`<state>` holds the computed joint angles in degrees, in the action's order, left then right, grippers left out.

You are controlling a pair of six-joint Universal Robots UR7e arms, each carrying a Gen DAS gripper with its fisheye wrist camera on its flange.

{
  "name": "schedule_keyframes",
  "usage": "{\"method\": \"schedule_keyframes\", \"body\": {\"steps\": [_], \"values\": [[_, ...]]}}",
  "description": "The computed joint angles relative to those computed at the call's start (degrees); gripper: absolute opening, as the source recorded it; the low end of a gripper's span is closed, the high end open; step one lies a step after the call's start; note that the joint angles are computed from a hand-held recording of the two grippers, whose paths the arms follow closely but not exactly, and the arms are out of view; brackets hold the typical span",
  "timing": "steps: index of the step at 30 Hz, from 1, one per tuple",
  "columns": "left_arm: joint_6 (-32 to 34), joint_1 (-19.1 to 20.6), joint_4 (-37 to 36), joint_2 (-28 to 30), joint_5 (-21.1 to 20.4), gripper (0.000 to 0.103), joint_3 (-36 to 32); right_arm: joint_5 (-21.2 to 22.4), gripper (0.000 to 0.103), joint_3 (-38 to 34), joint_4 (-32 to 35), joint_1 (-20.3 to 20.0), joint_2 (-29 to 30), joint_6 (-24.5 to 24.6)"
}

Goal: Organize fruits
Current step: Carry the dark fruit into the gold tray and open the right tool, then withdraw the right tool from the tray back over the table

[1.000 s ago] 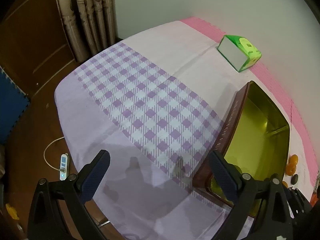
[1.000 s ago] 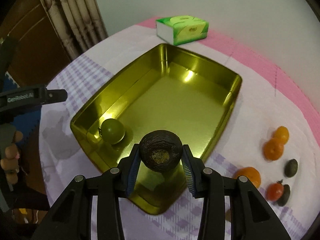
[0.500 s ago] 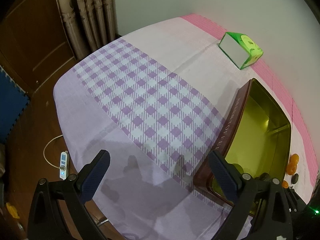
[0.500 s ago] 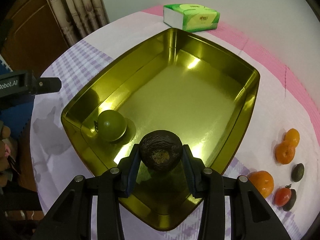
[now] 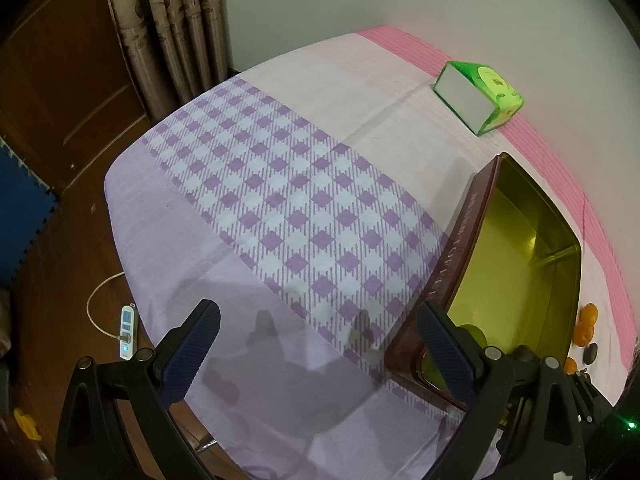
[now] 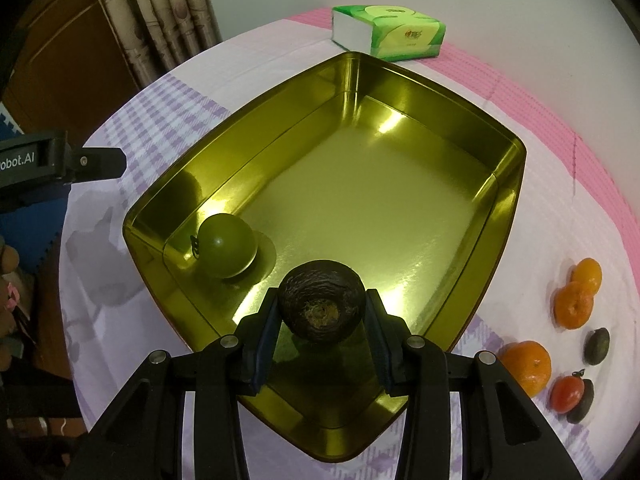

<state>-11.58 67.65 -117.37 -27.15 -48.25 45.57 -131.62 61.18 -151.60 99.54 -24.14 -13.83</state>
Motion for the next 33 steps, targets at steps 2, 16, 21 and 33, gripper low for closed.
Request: {"method": "schedule_keyframes", "body": {"steps": [2,16,21,33], "values": [[0.09,-0.06,0.07,0.05,0.08,0.097,-0.04,0.44,0.043,0.06,0.07,-0.09,-0.09,0.36],[1.45,-0.35,-0.37,-0.07,0.15,0.097,0.55,2.95,0.045,5.76,-5.73,0.82,-4.25,1.35],[2.24,-0.53,-0.65,0.10,0.14,0.097,0.53,2.03,0.060,13.09,-13.06,0.80,-9.14,1.76],[13.45,-2.58,-10.71,-2.19,-0.36,0.097,7.60,-8.47,0.069,36.15,-29.92,-5.08,-24.93,13.58]]}}
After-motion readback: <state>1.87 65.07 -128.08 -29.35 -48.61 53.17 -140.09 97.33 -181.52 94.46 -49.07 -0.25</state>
